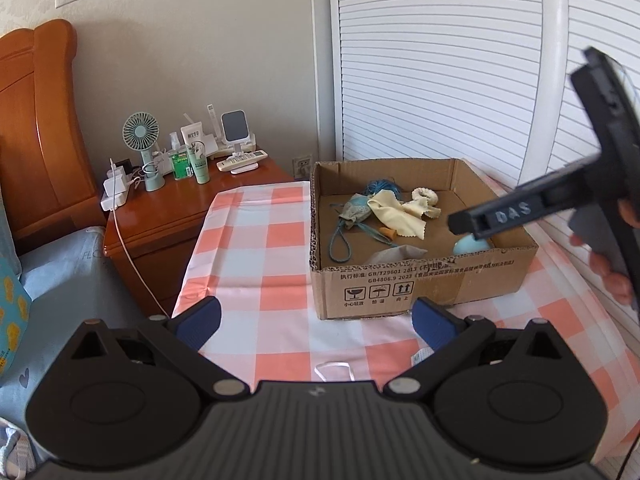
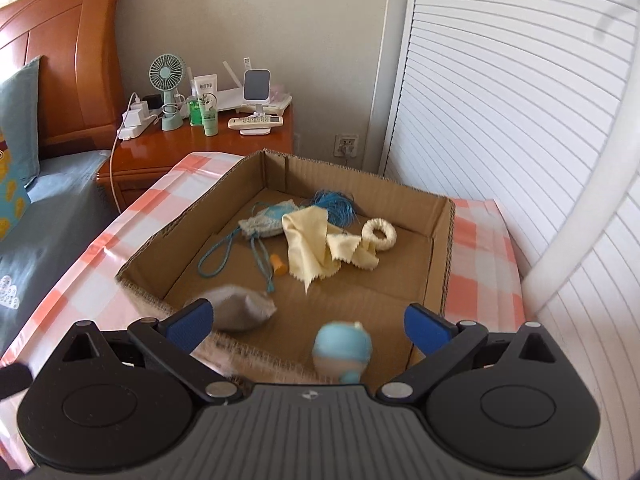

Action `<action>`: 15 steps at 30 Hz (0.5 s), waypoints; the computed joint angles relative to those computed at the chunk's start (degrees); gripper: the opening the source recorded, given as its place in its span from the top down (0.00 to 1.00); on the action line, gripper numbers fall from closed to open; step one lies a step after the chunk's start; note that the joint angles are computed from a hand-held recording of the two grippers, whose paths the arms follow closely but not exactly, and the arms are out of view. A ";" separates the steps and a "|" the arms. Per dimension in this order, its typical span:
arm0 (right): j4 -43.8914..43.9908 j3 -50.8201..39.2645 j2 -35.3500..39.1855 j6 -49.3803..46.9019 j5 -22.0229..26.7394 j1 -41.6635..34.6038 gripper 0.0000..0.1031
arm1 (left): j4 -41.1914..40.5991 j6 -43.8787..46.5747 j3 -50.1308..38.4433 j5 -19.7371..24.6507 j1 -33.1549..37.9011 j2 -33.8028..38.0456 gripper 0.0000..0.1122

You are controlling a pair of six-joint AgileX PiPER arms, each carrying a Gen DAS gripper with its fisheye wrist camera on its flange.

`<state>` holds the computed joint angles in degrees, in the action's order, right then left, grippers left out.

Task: Organize soft objects
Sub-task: 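Move right gripper to the white towel while left gripper approaches the blue mask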

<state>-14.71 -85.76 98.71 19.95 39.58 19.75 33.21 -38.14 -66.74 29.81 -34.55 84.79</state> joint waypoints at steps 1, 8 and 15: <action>-0.50 2.43 -1.64 1.31 -0.91 0.33 0.00 | 0.67 -0.38 0.70 -0.46 0.04 -0.36 0.10; -7.74 19.73 -12.53 13.11 -5.83 4.20 0.00 | -1.14 0.45 3.95 -1.85 1.87 -0.53 0.10; -2.23 28.80 -17.27 11.85 -8.29 6.45 0.00 | -4.18 2.13 5.03 -2.07 2.87 -0.14 0.10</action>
<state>-16.94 -56.96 81.44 31.80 31.29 26.20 29.03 -36.02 -61.71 27.74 -31.68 84.65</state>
